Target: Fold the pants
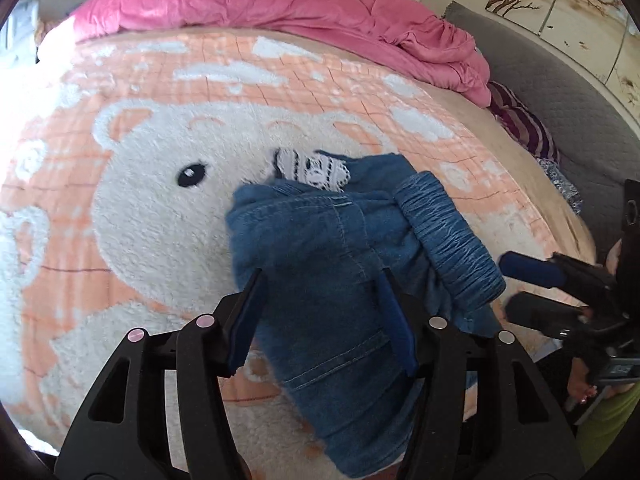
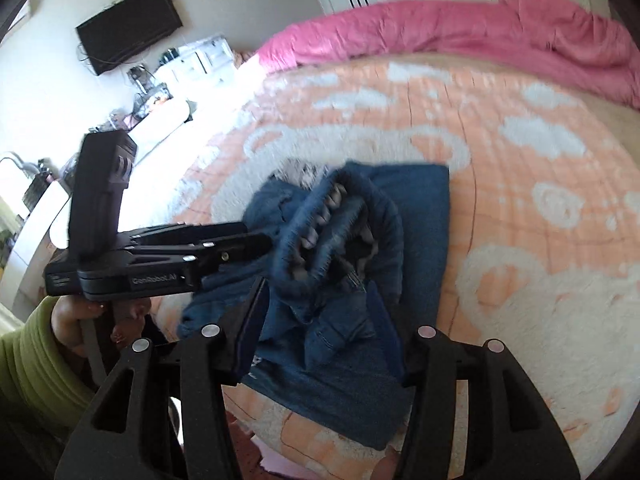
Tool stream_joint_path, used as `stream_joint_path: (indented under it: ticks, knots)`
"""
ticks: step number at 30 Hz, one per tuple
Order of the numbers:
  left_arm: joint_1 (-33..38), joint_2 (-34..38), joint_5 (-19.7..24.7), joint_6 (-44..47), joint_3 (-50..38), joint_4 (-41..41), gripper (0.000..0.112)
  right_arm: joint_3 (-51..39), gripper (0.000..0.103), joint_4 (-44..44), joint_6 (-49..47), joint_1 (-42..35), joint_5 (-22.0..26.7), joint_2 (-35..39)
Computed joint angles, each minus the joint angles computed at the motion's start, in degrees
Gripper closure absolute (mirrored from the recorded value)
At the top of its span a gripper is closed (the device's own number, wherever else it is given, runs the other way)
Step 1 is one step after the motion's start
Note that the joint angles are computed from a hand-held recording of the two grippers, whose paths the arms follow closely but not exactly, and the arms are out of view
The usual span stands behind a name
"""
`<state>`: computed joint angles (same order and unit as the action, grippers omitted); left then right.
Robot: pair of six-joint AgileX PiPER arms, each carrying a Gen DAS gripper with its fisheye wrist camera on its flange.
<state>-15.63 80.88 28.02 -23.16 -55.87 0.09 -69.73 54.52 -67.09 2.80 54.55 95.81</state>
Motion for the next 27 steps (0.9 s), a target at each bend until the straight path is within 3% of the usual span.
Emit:
stream_joint_path:
  ticks: [2,5,9,12,14,18,23,25,27]
  knots:
    - [-0.9,-1.5,0.4,-6.2,0.4,6.8,0.058,2.2,0.052,2.8,-5.9,-0.6,2.5,-2.2]
    - [-0.2,-2.0,1.2,-9.1,-0.1,9.2,0.058,5.3,0.052,2.8,-12.3,1.8,5.0,-4.7]
    - [1.0,-1.8,1.8,-8.4,-0.7,8.1,0.058,10.1,0.053,1.0,-15.6,8.8,-3.7,-8.5]
    - [1.2,-1.6,2.1,-8.6,-1.0,8.5,0.057,10.5,0.053,0.3,-14.0,12.5,-7.6,-8.1]
    - [1.2,-1.5,2.1,-9.6,-1.1,9.4,0.055,9.4,0.054,-5.7,-6.7,16.2,-11.6,-5.7]
    - [1.0,-1.1,2.8,-10.9,-1.4,10.7,0.055,8.0,0.052,-10.7,-0.1,19.6,-12.0,-1.3]
    - [0.6,-0.8,3.3,-12.8,-1.6,12.9,0.053,9.4,0.039,-10.6,-0.3,22.1,-14.9,-1.5]
    - [0.3,-1.2,3.3,-13.7,-1.1,14.1,0.053,10.6,0.039,-11.8,-1.1,22.8,-16.0,-2.8]
    - [0.1,-1.7,3.4,-14.7,-0.8,15.1,0.052,10.1,0.039,-10.1,-2.3,21.2,-13.2,-3.3]
